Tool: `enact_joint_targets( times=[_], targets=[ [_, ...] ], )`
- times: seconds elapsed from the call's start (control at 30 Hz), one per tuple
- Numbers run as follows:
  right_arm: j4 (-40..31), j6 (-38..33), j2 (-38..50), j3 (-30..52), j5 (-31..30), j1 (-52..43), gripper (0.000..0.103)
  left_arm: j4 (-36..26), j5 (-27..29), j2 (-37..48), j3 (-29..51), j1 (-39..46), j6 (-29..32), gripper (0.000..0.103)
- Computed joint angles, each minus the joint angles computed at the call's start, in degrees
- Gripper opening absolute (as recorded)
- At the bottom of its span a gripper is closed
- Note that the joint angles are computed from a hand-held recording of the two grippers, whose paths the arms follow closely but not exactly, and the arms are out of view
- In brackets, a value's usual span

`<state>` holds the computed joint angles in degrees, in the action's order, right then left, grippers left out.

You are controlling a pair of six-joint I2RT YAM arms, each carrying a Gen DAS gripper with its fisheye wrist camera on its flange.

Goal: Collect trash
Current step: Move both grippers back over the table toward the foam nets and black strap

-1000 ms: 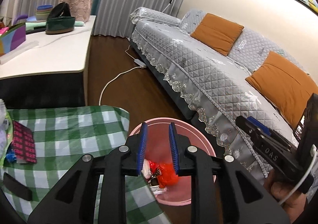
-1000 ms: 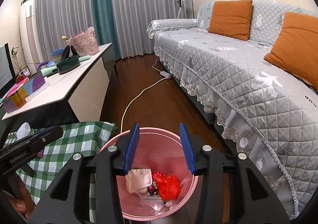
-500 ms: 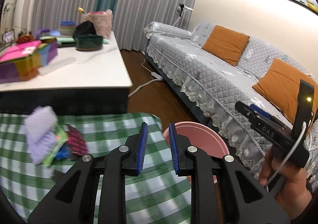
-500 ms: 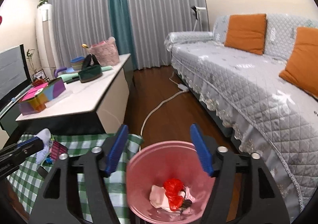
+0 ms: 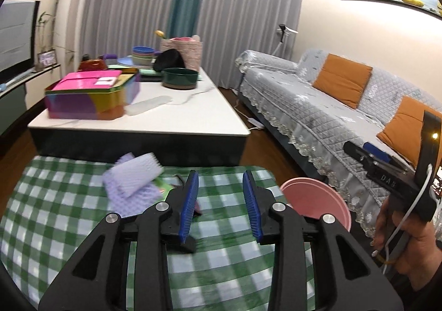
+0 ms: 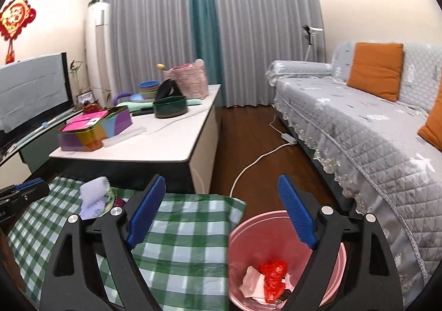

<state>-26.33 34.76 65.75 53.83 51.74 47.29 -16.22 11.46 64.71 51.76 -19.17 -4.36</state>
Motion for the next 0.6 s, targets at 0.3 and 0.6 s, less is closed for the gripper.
enact_joint_targets(
  times=[0.3,0.6],
  targets=[
    [2.26,-1.18,5.94,3.02,-2.28,1.34,0.081,0.23,3.19,-2.22,-3.45,7.51,3.74,0.033],
    [8.23,-3.75,12.96,5.84,-5.55,3.35,0.051,1.58,5.06,-1.51,-5.33,13.61,4.38,0.033]
  ],
)
